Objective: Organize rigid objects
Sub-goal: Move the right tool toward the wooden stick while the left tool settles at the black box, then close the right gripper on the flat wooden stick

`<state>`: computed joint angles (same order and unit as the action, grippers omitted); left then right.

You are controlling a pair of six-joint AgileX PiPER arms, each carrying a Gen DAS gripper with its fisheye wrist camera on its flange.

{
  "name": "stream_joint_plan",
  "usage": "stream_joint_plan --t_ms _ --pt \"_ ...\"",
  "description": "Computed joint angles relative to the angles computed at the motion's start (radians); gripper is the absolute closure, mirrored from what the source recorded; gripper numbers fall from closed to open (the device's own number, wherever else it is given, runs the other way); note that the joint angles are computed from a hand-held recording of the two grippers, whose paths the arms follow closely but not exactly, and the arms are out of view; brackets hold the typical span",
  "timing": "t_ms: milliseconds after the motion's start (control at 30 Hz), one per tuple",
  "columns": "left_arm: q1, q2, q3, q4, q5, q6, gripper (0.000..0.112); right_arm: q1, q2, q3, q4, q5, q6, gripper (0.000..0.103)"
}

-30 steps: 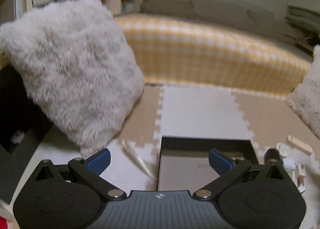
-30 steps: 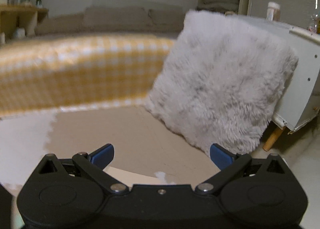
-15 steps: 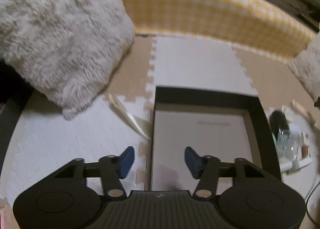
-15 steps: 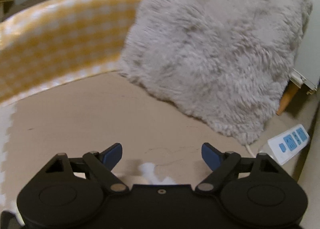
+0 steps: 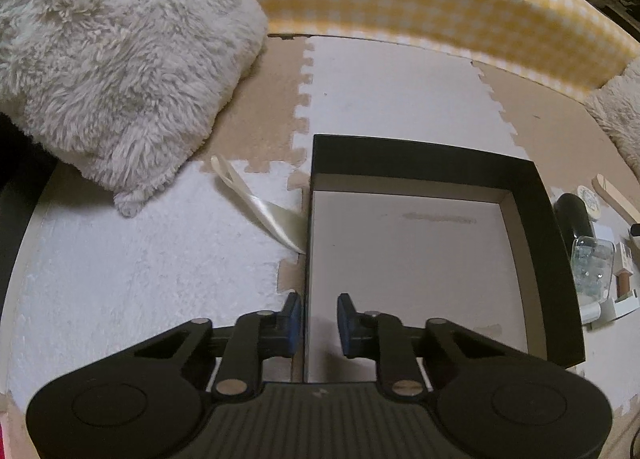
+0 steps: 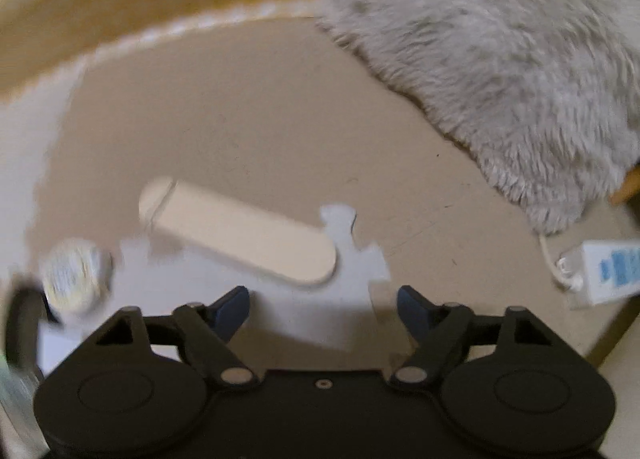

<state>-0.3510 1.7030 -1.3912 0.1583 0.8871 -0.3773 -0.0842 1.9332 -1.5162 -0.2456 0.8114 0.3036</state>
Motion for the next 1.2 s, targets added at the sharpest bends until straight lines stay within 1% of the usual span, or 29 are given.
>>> stream_joint_plan --t_ms 67,167,233,267,333,400,467,500,533,567,600,633,667,733,767,800,833,867,933,1000,1067,1100,1200 --pt "-0.005 0.003 -0.001 0.012 0.004 -0.003 0.097 0.019 -0.033 0.05 -0.09 -0.055 0.069 0.026" --pt "0.0 0.011 -0.008 0.01 0.015 0.001 0.102 -0.028 -0.064 0.056 -0.047 -0.122 0.185 0.026" --pt "-0.001 0.021 -0.018 0.015 0.028 0.004 0.104 -0.049 -0.057 0.05 -0.088 -0.159 0.36 0.026" --pt "-0.003 0.024 -0.021 0.021 0.031 0.006 0.104 -0.056 -0.042 0.034 -0.118 -0.154 0.451 0.026" --pt "-0.008 0.033 -0.029 0.032 0.04 0.011 0.105 -0.065 -0.009 0.006 -0.124 -0.133 0.532 0.026" --pt "-0.005 0.042 -0.039 0.029 0.053 0.018 0.107 -0.081 0.03 -0.027 -0.071 -0.111 0.51 0.026" --pt "-0.002 0.048 -0.045 0.029 0.063 0.017 0.107 -0.085 0.088 -0.092 -0.046 -0.063 0.458 0.025" --pt "0.0 0.048 -0.046 0.026 0.063 0.018 0.107 -0.08 0.107 -0.115 -0.05 -0.039 0.44 0.022" --pt "0.004 0.047 -0.045 0.02 0.062 0.018 0.107 -0.066 0.121 -0.138 -0.066 -0.011 0.407 0.021" --pt "0.008 0.046 -0.044 0.014 0.061 0.02 0.107 -0.05 0.141 -0.17 -0.083 0.028 0.363 0.021" --pt "0.01 0.044 -0.044 0.01 0.06 0.019 0.107 -0.031 0.14 -0.177 -0.123 0.049 0.36 0.021" --pt "0.013 0.042 -0.043 0.004 0.058 0.019 0.107 -0.02 0.145 -0.202 -0.132 0.096 0.341 0.021" --pt "0.015 0.041 -0.042 0.0 0.057 0.018 0.107 -0.016 0.146 -0.23 -0.119 0.151 0.308 0.021" --pt "0.016 0.041 -0.043 -0.003 0.056 0.016 0.107 -0.024 0.128 -0.244 -0.067 0.206 0.22 0.024" --pt "0.015 0.042 -0.044 0.0 0.056 0.013 0.107 -0.032 0.116 -0.243 -0.015 0.229 0.137 0.026" --pt "0.013 0.042 -0.046 0.003 0.055 0.011 0.107 -0.04 0.093 -0.218 0.039 0.232 0.058 0.032" --pt "0.012 0.041 -0.045 0.005 0.052 0.009 0.107 -0.042 0.057 -0.153 0.057 0.196 0.019 0.035" --pt "0.011 0.039 -0.045 0.008 0.049 0.005 0.107 -0.033 0.028 -0.11 0.036 0.17 0.019 0.036" --pt "0.009 0.038 -0.044 0.012 0.044 0.001 0.108 -0.006 -0.023 -0.039 -0.064 0.109 0.103 0.036" --pt "0.009 0.033 -0.036 0.016 0.032 -0.001 0.108 -0.008 -0.069 0.013 -0.084 0.028 0.145 0.036" --pt "0.009 0.032 -0.033 0.016 0.03 -0.002 0.108 -0.034 -0.093 0.045 -0.035 -0.061 0.159 0.037" --pt "0.009 0.031 -0.032 0.016 0.028 -0.002 0.108 -0.045 -0.085 0.041 0.005 -0.086 0.143 0.038" --pt "0.009 0.028 -0.028 0.013 0.023 -0.003 0.108 -0.042 -0.046 0.015 0.061 -0.11 0.102 0.04"
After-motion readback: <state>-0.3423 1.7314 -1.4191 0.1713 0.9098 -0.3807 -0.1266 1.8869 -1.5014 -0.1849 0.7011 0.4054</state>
